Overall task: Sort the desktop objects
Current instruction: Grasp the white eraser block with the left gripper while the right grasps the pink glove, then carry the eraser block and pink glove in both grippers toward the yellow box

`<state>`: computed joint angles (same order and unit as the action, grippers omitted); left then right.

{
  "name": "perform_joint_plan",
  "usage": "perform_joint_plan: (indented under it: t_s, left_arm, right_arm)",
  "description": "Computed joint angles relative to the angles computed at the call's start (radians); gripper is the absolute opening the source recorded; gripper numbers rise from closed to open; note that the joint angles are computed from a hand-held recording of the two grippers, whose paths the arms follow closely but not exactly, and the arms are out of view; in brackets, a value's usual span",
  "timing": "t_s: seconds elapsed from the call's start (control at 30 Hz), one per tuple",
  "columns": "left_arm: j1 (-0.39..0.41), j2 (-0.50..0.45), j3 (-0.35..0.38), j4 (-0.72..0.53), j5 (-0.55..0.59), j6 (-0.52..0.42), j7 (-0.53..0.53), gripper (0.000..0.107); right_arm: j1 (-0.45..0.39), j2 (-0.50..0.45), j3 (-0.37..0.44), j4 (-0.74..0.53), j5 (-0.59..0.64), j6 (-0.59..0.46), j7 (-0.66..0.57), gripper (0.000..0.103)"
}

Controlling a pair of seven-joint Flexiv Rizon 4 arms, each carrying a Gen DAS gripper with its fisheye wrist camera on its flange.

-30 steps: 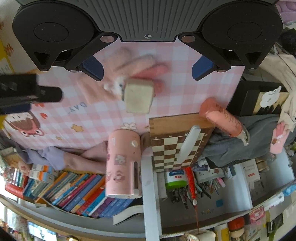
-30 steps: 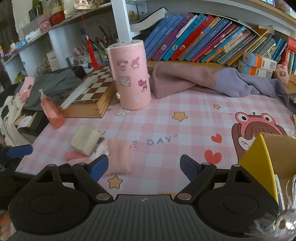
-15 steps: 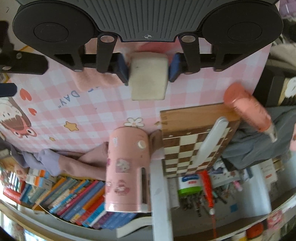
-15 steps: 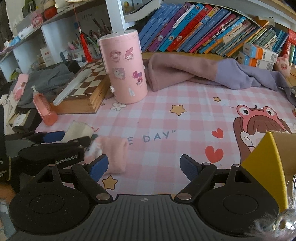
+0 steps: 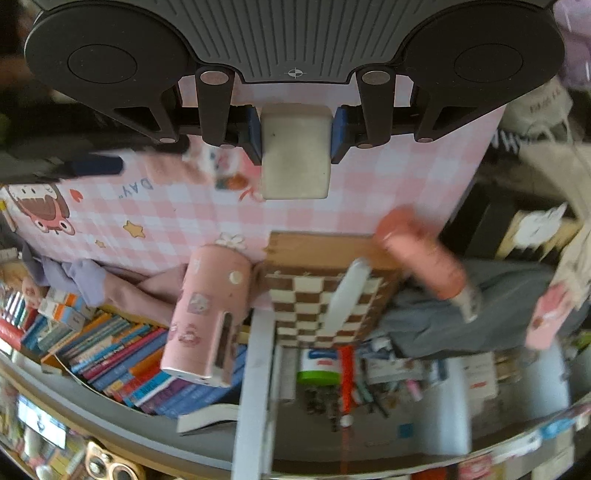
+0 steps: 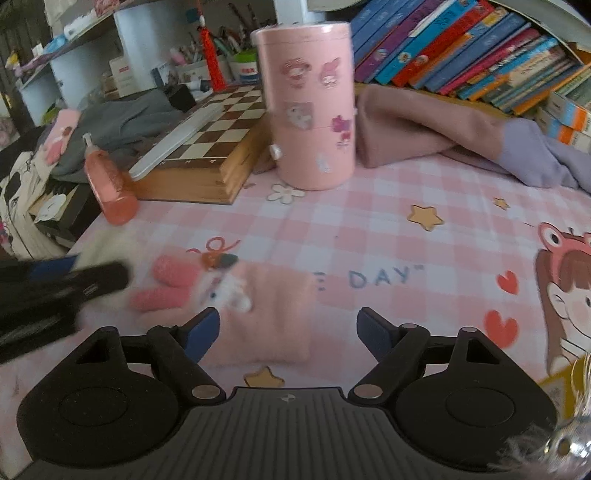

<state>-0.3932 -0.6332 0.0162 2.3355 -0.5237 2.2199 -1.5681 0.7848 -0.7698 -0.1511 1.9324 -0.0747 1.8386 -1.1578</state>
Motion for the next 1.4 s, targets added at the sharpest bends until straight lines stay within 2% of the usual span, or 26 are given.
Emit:
perform_joint_plan:
  t_s: [0.03, 0.1, 0.17, 0.23, 0.27, 0.37, 0.5, 0.7, 0.9, 1.13, 1.4]
  left_arm:
    - [-0.001, 0.012, -0.004, 0.017, -0.005, -0.003, -0.011, 0.035]
    - [-0.013, 0.032, -0.005, 0.047, -0.021, -0.01, -0.026, 0.035]
    - [-0.032, 0.046, -0.002, 0.069, -0.042, -0.016, -0.037, 0.035]
    - [-0.041, 0.057, -0.006, 0.087, -0.048, -0.013, -0.057, 0.035]
    - [-0.041, 0.061, -0.009, 0.094, -0.046, -0.011, -0.066, 0.035]
    - [-0.048, 0.068, -0.009, 0.101, -0.039, -0.01, -0.075, 0.035]
    - [-0.061, 0.081, 0.0, 0.109, -0.034, 0.009, -0.066, 0.035]
    - [-0.069, 0.095, -0.006, 0.125, -0.034, 0.043, -0.043, 0.035]
    - [-0.062, 0.111, -0.033, 0.153, 0.008, 0.082, -0.06, 0.035]
    - [-0.079, 0.138, -0.046, 0.186, 0.023, 0.089, -0.064, 0.035]
    - [-0.079, 0.157, -0.063, 0.228, 0.071, 0.134, -0.098, 0.035]
  right_arm:
    - [0.0, -0.01, 0.0, -0.014, -0.003, -0.008, 0.002, 0.079]
    - [-0.003, -0.023, 0.002, -0.033, -0.013, -0.027, 0.005, 0.066]
    - [-0.006, -0.033, 0.004, -0.045, -0.024, -0.045, 0.014, 0.06]
    - [0.025, -0.041, -0.029, -0.037, -0.023, -0.021, 0.008, 0.056]
    - [0.033, -0.044, -0.038, -0.033, -0.024, -0.009, 0.0, 0.049]
    - [0.016, -0.047, -0.016, -0.029, -0.034, 0.016, -0.034, 0.03]
    - [-0.025, -0.028, 0.036, -0.024, -0.019, 0.022, -0.029, 0.018]
    - [0.067, 0.014, -0.046, 0.049, 0.125, 0.137, -0.042, 0.017]
    - [0.119, 0.066, -0.074, 0.119, 0.239, 0.188, -0.111, 0.017]
    - [0.174, 0.143, -0.078, 0.214, 0.363, 0.239, -0.199, 0.017]
    - [0.203, 0.234, -0.041, 0.307, 0.482, 0.288, -0.288, 0.017]
